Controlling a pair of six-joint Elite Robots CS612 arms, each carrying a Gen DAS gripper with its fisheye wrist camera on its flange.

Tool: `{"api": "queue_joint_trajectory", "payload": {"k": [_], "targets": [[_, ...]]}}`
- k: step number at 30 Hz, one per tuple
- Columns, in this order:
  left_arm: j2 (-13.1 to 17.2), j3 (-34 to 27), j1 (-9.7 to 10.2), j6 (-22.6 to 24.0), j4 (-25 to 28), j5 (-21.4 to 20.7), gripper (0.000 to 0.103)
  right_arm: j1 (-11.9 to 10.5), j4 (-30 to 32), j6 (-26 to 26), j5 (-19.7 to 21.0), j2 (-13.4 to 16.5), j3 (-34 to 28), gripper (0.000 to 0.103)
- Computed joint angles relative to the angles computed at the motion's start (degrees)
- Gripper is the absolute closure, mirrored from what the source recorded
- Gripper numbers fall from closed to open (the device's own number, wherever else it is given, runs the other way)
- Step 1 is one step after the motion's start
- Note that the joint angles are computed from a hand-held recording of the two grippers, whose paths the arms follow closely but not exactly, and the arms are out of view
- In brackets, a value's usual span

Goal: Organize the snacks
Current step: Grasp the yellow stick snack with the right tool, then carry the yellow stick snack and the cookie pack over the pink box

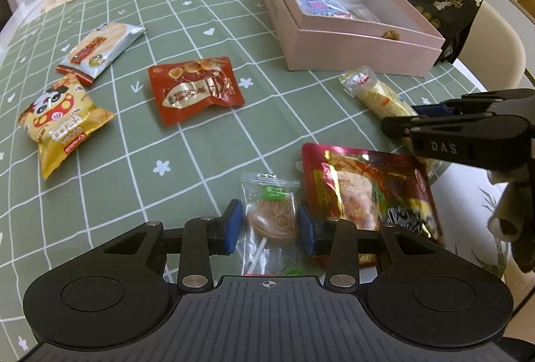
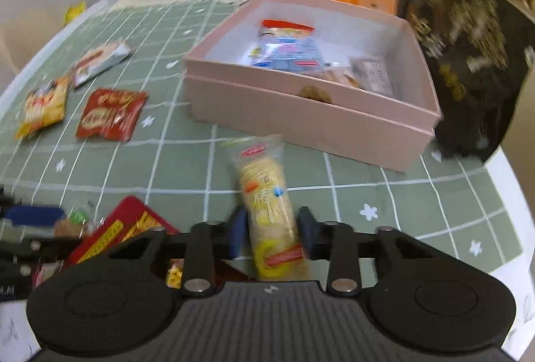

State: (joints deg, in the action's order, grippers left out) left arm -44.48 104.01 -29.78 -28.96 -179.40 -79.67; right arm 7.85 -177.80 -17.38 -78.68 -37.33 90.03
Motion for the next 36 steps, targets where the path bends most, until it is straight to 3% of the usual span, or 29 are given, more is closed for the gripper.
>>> {"api": "queue_joint_trajectory", "payload": {"k": [4,11,13,16,20,23,27,30,33,36], "targets": [[0.0,-0.2,0.10,-0.2,0.4,-0.1,0.060,-0.5,1.8,-0.7,2.2,-1.5,1.1,0.074],[0.9,-0.2,-0.01,0.3,-2.6,0.5,0.057,-2.3,0.1,3.8,6.5,-4.1,3.4,0.075],[1.0,0.2,-0.10,0.6,-4.1,0.8,0.063,-3.0,-1.2,5.3,8.0,-4.9,4.3,0.075],[0.1,2.5,-0.71,3.2,-10.8,1.3,0.063,-4.1,-3.6,6.6,10.2,-6.1,5.6,0.075],[-2.3,3.6,-0.81,7.6,-20.3,1.7,0.063,-5.0,-9.2,7.3,10.2,-7.5,8.0,0.075],[-3.0,1.2,0.10,9.2,-25.1,0.3,0.063,-5.7,-11.0,9.2,10.1,-8.2,9.0,0.075],[-1.6,-5.5,1.71,12.3,-30.0,-1.8,0.057,-6.0,-12.8,10.8,9.0,-8.5,9.7,0.075],[0.9,-12.7,3.32,9.9,-30.3,-6.0,0.057,-6.0,-14.4,11.2,8.1,-8.9,9.9,0.075],[2.9,-18.6,4.87,3.7,-21.7,-8.8,0.058,-6.0,-15.9,11.7,6.9,-9.3,10.3,0.075],[3.5,-17.3,4.77,1.6,-24.7,-8.5,0.058,-6.0,-15.9,11.9,5.5,-9.8,10.5,0.075]]}}
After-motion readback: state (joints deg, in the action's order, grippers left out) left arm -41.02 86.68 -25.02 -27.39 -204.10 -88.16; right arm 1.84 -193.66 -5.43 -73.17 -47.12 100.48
